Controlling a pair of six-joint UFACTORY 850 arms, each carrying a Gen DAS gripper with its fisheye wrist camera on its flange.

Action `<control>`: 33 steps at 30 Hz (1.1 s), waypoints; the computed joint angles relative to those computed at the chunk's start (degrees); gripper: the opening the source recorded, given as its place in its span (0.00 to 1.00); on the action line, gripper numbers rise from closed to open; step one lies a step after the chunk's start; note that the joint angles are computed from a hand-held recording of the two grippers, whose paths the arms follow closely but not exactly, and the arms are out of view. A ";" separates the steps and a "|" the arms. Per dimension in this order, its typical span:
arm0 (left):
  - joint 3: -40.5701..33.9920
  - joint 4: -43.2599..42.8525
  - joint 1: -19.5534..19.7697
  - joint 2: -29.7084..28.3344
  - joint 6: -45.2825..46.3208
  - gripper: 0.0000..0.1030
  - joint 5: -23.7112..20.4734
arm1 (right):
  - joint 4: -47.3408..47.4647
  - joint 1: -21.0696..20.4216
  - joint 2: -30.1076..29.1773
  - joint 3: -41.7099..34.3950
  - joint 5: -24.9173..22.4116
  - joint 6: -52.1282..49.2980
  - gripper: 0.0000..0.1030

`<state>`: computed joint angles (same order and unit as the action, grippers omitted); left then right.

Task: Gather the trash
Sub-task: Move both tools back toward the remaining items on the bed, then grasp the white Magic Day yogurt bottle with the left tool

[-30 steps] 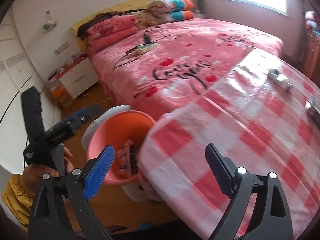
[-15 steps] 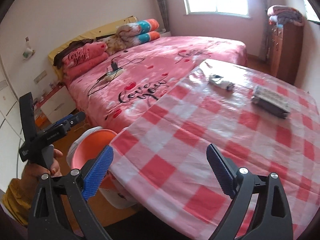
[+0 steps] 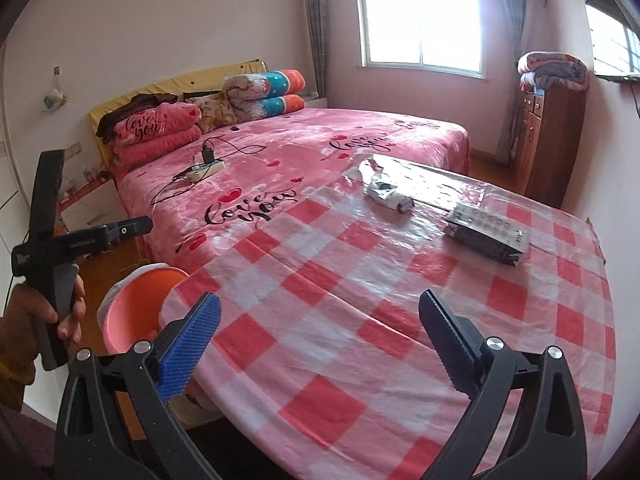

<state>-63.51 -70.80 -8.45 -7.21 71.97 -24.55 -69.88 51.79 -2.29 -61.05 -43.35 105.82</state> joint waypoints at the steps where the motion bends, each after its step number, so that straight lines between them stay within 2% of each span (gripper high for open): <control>1: -0.25 0.74 -0.51 -0.14 -0.94 0.86 -0.02 | 0.08 -0.52 0.76 1.00 0.90 0.14 0.95; 7: -3.00 6.66 -4.54 -2.74 -9.37 0.86 -2.33 | 1.39 -2.40 3.29 4.32 1.95 -0.91 0.95; 13: -7.17 12.34 -8.55 -6.46 -15.04 0.86 -4.08 | 1.28 -3.60 5.02 7.40 -1.95 -2.19 0.95; 16: -10.65 15.05 -10.80 -9.01 -18.10 0.86 -4.64 | 0.91 -5.07 5.61 8.85 -2.06 -2.50 0.95; 20: -17.72 16.86 -13.68 -14.17 -23.68 0.86 -5.63 | 0.99 -8.85 7.37 10.66 0.46 -1.27 0.95; 24: -24.30 18.25 -15.99 -19.11 -28.38 0.86 -4.84 | 0.98 -13.47 8.94 11.58 3.25 -2.36 0.95; 33: -43.30 32.33 -20.26 -32.98 -45.39 0.86 -6.40 | 0.63 -25.09 9.29 12.43 15.50 -6.18 0.95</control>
<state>-106.81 -38.47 -28.71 -40.20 26.58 -30.94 -69.25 26.71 7.01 -48.62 -27.85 99.64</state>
